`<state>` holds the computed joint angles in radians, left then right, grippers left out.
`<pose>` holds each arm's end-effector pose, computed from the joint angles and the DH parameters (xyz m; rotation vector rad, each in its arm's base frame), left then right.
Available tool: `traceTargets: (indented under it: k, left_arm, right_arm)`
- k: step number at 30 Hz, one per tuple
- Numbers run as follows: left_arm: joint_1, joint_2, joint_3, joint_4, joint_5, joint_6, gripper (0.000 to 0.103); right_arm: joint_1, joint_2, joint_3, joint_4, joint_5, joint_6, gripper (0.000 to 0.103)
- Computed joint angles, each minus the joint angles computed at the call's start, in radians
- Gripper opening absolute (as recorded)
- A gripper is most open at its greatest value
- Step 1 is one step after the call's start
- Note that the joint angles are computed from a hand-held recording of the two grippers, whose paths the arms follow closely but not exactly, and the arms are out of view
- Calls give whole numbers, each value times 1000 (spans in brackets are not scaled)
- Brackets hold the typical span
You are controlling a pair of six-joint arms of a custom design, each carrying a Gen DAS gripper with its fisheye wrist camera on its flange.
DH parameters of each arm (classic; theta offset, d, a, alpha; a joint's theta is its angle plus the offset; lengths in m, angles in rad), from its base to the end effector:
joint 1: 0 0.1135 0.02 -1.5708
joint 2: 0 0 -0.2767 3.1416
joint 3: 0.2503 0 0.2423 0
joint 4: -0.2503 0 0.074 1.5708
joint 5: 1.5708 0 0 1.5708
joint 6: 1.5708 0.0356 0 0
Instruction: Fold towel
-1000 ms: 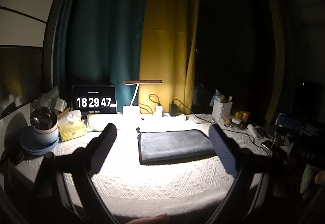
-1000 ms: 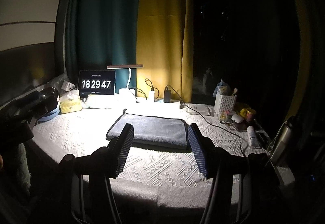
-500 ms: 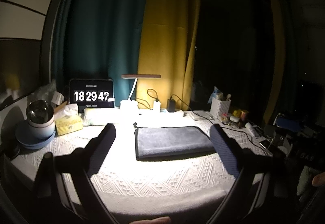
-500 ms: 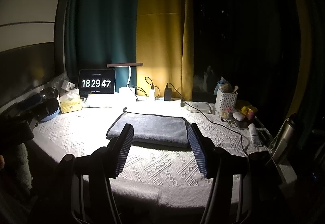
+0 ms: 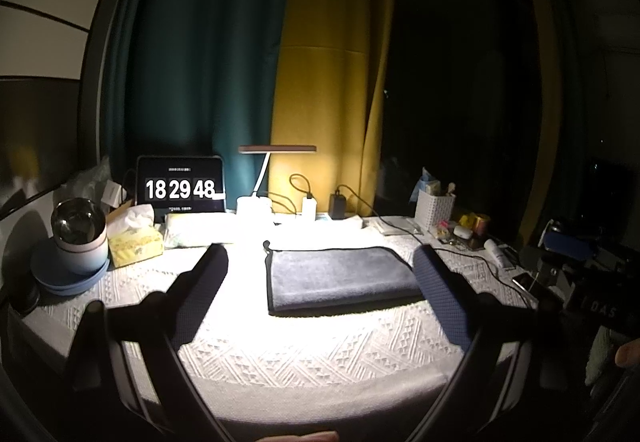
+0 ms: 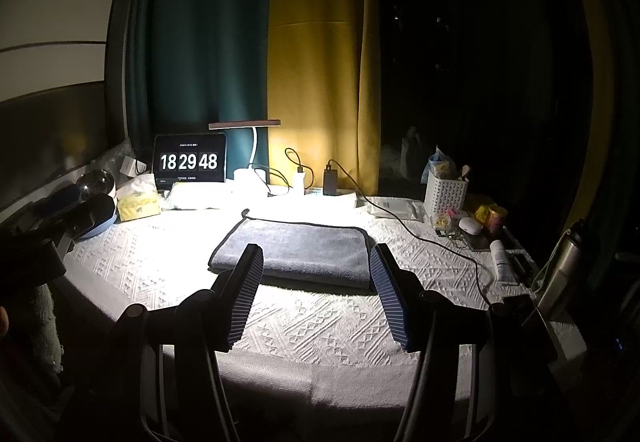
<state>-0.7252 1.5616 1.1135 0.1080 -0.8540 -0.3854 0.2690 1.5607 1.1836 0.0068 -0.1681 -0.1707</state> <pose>0.2774 -0.2100 0.3101 -0.2523 1.7740 0.0238 0.3448 0.1012 0.3201 -0.5320 1.8681 0.2284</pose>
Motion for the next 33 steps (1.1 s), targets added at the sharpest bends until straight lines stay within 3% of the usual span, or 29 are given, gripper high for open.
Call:
traceTargets:
  k: [33]
  left_arm:
    - [1, 5, 18, -7, 18, 8, 94]
  right_arm:
    - [-4, 7, 12, -9, -3, 1, 59]
